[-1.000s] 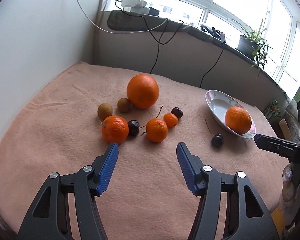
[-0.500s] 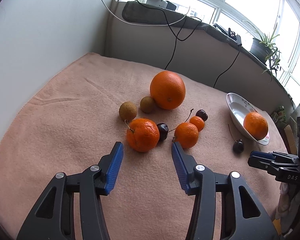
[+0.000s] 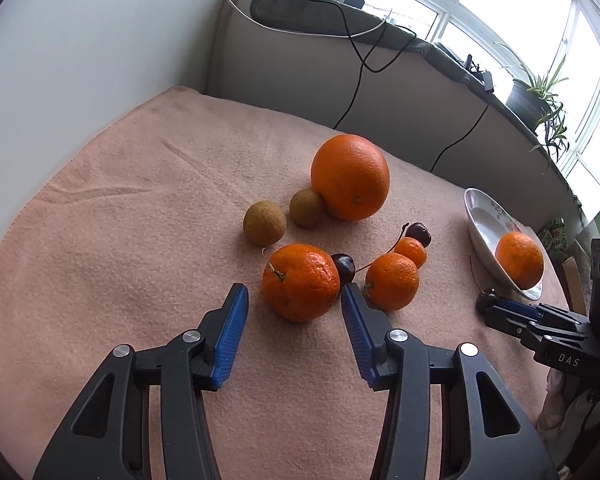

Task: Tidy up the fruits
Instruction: 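Grasp the dark cherry with the right gripper while the left gripper grasps a tangerine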

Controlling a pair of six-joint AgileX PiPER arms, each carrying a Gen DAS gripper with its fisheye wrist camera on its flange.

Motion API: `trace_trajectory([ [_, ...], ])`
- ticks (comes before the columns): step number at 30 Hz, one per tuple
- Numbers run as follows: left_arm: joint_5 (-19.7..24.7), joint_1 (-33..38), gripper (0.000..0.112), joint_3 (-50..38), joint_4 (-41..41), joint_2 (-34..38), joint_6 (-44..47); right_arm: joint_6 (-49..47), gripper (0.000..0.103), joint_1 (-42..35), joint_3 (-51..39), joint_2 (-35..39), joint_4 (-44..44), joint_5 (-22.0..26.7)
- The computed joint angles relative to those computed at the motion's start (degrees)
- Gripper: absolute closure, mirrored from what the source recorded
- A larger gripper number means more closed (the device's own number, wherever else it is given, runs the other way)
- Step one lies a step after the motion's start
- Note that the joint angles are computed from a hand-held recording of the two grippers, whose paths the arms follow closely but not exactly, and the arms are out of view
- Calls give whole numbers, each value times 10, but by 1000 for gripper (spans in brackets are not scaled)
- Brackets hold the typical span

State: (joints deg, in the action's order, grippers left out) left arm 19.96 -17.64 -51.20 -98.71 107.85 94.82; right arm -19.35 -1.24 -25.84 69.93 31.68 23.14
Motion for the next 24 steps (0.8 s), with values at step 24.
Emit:
trace_trajectory([
  [24,9,-1,73,-18,12,18,-17,5,73,13,-11,30,-8,-27],
])
